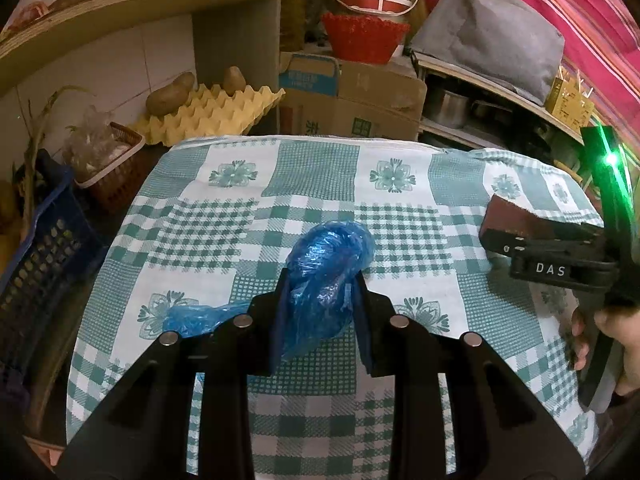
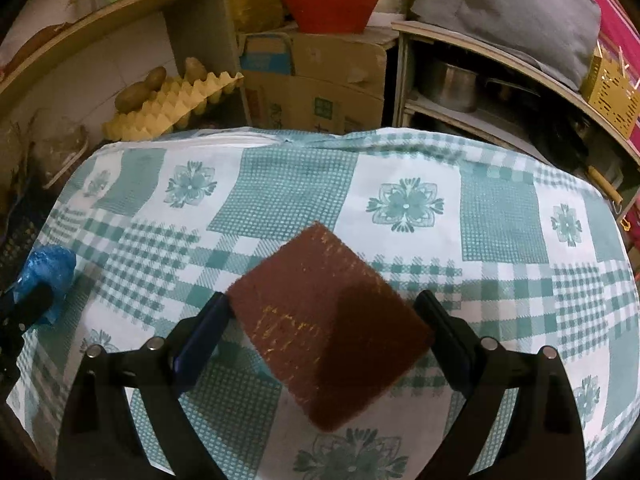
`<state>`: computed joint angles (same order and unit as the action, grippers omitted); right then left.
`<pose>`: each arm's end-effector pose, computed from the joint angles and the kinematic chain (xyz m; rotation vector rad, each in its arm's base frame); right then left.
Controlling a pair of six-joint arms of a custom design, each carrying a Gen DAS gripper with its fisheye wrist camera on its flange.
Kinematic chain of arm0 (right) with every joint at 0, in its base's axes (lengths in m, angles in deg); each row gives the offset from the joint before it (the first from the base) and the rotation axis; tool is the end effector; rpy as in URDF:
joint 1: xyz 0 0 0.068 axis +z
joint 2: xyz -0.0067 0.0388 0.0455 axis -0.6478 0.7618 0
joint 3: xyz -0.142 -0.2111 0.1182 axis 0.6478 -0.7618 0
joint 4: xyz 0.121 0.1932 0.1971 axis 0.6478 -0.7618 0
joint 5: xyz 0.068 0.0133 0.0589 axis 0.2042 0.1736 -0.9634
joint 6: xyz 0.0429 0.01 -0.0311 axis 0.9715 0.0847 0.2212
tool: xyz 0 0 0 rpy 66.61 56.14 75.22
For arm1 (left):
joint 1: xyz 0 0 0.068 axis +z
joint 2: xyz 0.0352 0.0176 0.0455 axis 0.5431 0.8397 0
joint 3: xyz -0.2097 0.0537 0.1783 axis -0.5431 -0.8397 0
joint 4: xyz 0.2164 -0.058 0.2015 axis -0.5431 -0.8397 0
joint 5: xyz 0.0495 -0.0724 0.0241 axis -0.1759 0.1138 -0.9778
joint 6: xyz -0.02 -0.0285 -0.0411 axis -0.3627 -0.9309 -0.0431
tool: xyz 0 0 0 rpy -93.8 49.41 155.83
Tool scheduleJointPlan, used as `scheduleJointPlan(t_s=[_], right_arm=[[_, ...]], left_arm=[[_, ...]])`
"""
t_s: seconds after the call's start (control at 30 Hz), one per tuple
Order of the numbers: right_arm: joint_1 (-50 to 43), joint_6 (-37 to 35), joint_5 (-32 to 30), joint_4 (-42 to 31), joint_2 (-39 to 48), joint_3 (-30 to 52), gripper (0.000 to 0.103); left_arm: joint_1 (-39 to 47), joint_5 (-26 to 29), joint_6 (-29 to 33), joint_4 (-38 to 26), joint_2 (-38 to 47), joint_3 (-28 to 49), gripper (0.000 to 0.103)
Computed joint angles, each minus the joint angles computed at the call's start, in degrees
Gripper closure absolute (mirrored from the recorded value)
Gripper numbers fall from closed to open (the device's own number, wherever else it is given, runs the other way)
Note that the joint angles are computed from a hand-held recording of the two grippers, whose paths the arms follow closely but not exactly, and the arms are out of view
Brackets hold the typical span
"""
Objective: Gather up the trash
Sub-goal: 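Grasp the maroon scouring pad with the right tool while the left tool holds the blue bag, then carry both tools over the blue basket and open them, dropping bag and pad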
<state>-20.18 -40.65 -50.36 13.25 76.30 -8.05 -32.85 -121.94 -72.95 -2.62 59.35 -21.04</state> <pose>0.3305 0.1319 0.0933 -0.9281 2.3483 0.3690 0.1433 -0.2581 0.1051 -0.6936 2.2800 0.2109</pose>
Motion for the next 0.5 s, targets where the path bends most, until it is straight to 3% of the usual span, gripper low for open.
scheduleJointPlan(t_s=[0.3,0.5], right_arm=[[-8.06,-6.63,-6.99,0.62,-6.75,-5.92,0.018],[-25.04,-16.58,-17.10,-6.88,-13.83,-7.39,0.018]], left_arm=[[-1.30,0.17,-1.63,-3.42,3.01,4.65,0.075],[-3.06,-1.10,-1.32,-7.82,8.14,14.11,0.075]])
